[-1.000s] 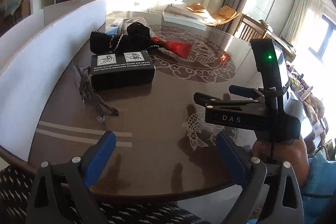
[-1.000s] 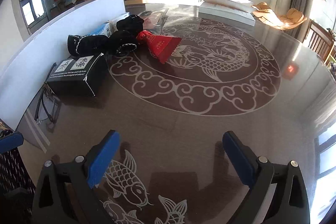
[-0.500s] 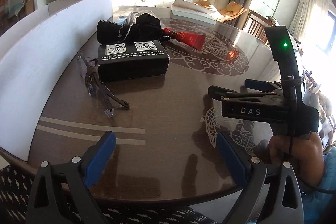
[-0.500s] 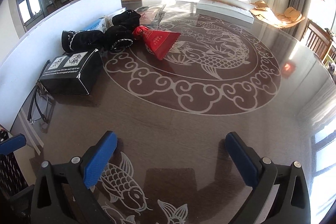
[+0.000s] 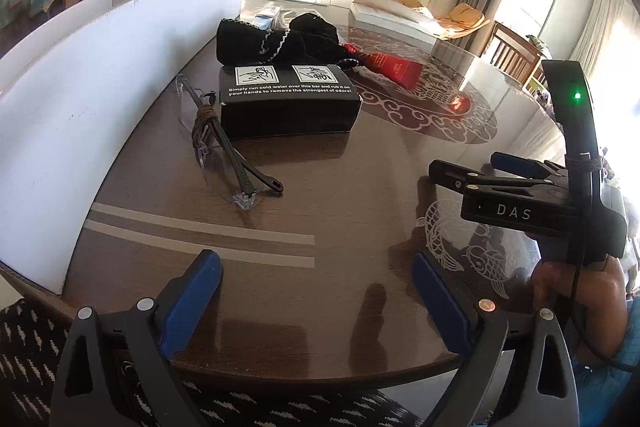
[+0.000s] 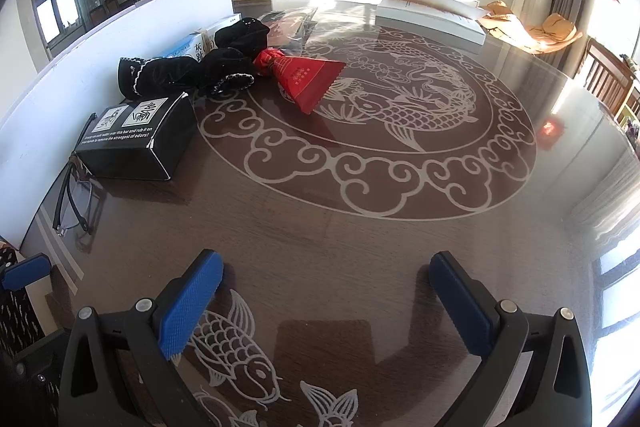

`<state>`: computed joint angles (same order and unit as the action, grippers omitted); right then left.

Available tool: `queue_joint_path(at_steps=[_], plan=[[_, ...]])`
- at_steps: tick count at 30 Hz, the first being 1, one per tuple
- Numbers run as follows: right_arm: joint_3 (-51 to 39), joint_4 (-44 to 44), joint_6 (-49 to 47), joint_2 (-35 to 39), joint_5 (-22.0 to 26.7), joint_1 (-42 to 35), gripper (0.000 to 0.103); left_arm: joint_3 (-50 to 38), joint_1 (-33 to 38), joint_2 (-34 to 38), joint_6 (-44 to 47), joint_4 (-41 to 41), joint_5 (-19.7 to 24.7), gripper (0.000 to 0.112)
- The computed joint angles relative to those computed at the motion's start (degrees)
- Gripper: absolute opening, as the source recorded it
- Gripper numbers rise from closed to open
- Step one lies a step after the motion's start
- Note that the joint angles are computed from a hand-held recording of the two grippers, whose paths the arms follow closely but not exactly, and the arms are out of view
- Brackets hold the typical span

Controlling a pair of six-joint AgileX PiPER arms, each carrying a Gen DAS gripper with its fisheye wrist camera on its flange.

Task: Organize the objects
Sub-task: 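Bring both tools back over the table items, then grasp the black soap-bar box with the right tool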

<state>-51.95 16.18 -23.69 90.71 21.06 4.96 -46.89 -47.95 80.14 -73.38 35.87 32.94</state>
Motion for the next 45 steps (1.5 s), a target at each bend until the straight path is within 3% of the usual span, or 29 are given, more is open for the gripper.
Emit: queue_joint_path(at_steps=[5,8,12,17,20,22,25,28,37,43,45], plan=[[-3.67,18.15,-25.72,0.61,7.95,-2.02,0.103,2.3,1.71,-2.48,-0.19,-0.97,-1.47,0.097],[-11.01,21.55,-35.15,2.97,15.74,-1.02,0.103,3.26,2.38,-3.28,-1.19,-0.83,-2.35,0.097],[-25.17,15.97,-36.75,10.8,23.57,4.16,0.103,3.61,2.04,-3.61,-2.73,0.08,-2.28,0.097],[-49.84,2.58,-29.76,27.34,38.66,11.88,0.095,3.72,0.95,-3.78,-4.15,1.54,-0.82,0.097],[-60.44,-0.96,-28.57,34.16,47.23,14.72,0.091,4.01,0.85,-4.17,-4.78,1.77,-0.5,0.097],[-60.72,-2.31,-28.1,34.57,47.23,16.07,0.088,4.04,1.08,-4.27,-4.92,1.66,-0.76,0.097],[-58.6,-1.42,-26.3,33.59,47.38,16.17,0.067,3.99,0.85,-4.19,-5.35,1.99,-0.61,0.097],[-49.76,0.45,-25.12,28.63,42.14,15.07,0.06,3.36,0.89,-3.71,-4.42,1.41,-0.67,0.097],[-17.17,6.62,-20.57,9.79,19.24,3.4,0.06,3.4,1.85,-4.11,-1.83,-0.69,-2.02,0.097],[-6.12,7.97,-19.08,2.51,11.11,-2.65,0.06,3.34,2.51,-3.57,0.08,-1.37,-3.08,0.097],[-2.83,11.4,-23.07,1.26,8.83,-3.38,0.069,3.1,2.63,-3.3,0.44,-1.48,-3.25,0.097]])
